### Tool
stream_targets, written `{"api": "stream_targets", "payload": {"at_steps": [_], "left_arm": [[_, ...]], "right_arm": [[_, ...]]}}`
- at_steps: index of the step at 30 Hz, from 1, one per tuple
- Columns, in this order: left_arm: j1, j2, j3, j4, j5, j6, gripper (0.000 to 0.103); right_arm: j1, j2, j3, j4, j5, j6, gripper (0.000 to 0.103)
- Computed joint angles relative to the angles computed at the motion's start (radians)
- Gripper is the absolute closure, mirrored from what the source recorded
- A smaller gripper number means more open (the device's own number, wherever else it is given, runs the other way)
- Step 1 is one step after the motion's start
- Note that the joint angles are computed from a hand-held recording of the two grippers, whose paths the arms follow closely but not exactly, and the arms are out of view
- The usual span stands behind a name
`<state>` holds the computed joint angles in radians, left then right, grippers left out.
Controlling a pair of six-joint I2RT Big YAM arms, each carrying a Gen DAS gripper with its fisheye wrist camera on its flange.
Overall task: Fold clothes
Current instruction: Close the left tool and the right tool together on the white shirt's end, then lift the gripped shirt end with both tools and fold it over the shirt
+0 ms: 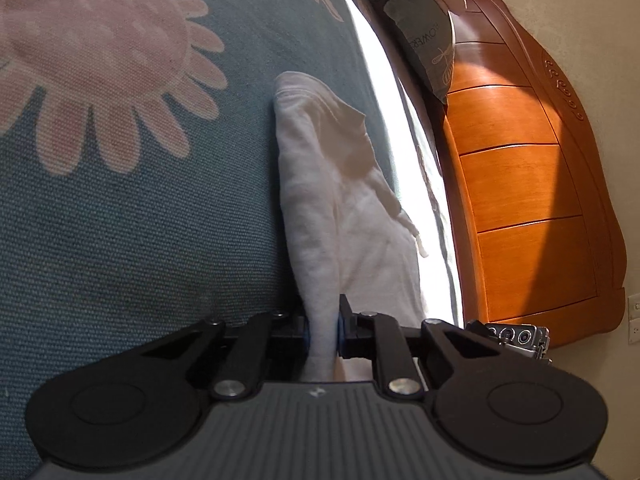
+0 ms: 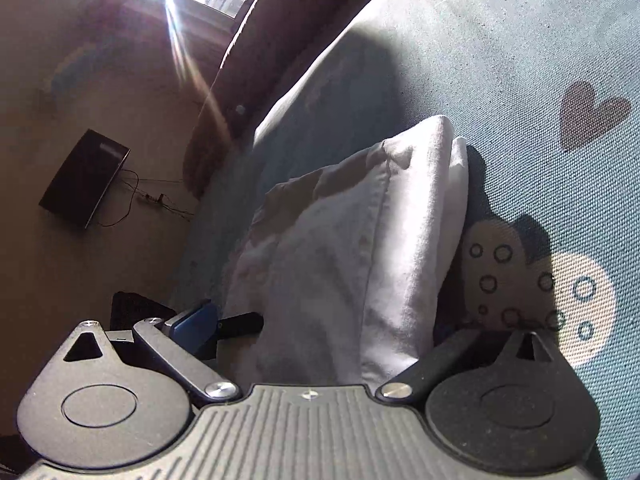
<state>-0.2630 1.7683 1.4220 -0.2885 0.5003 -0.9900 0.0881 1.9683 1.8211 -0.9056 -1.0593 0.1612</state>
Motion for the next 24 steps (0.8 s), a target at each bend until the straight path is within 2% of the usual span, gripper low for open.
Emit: {"api": "stream_targets", "payload": {"at_steps": [2, 4, 5, 7, 8, 9, 11, 14, 16, 19, 24], "left_arm": [[-0.007, -0.002, 0.007, -0.019, -0.020, 0.018, 0.087], [-0.004, -0.004, -0.006, 0.000, -0.014, 0.014, 0.087], [-0.005, -0.005, -0.007, 0.001, -0.015, 0.017, 0.087], [-0.006, -0.006, -0.010, 0.004, -0.017, 0.024, 0.087], [-0.007, -0.007, -0.012, 0.005, -0.018, 0.028, 0.087], [-0.006, -0.007, -0.013, 0.007, -0.018, 0.028, 0.087], [-0.006, -0.009, -0.016, 0.010, -0.018, 0.029, 0.087], [-0.003, -0.010, -0.018, 0.009, -0.014, 0.029, 0.087], [-0.002, -0.010, -0.019, 0.008, -0.011, 0.029, 0.087], [-0.003, -0.010, -0.017, 0.006, -0.012, 0.029, 0.087], [-0.004, -0.008, -0.013, 0.003, -0.016, 0.032, 0.087]], "right_arm": [[-0.003, 0.000, 0.000, -0.010, 0.003, -0.015, 0.007], [-0.009, -0.003, -0.006, -0.019, 0.006, -0.043, 0.012], [-0.015, 0.002, -0.003, -0.028, 0.009, -0.044, 0.021], [-0.032, 0.019, 0.008, -0.042, 0.015, -0.019, 0.048], [-0.043, 0.033, 0.013, -0.046, 0.021, 0.012, 0.083], [-0.051, 0.047, 0.018, -0.053, 0.006, 0.027, 0.090], [-0.062, 0.069, 0.034, -0.075, -0.039, 0.015, 0.090], [-0.048, 0.057, 0.043, -0.092, 0.029, 0.015, 0.089], [-0.048, 0.045, 0.024, -0.068, 0.038, 0.051, 0.089], [-0.047, 0.042, 0.027, -0.074, 0.055, 0.069, 0.088], [-0.047, 0.045, 0.043, -0.109, 0.071, 0.046, 0.088]]}}
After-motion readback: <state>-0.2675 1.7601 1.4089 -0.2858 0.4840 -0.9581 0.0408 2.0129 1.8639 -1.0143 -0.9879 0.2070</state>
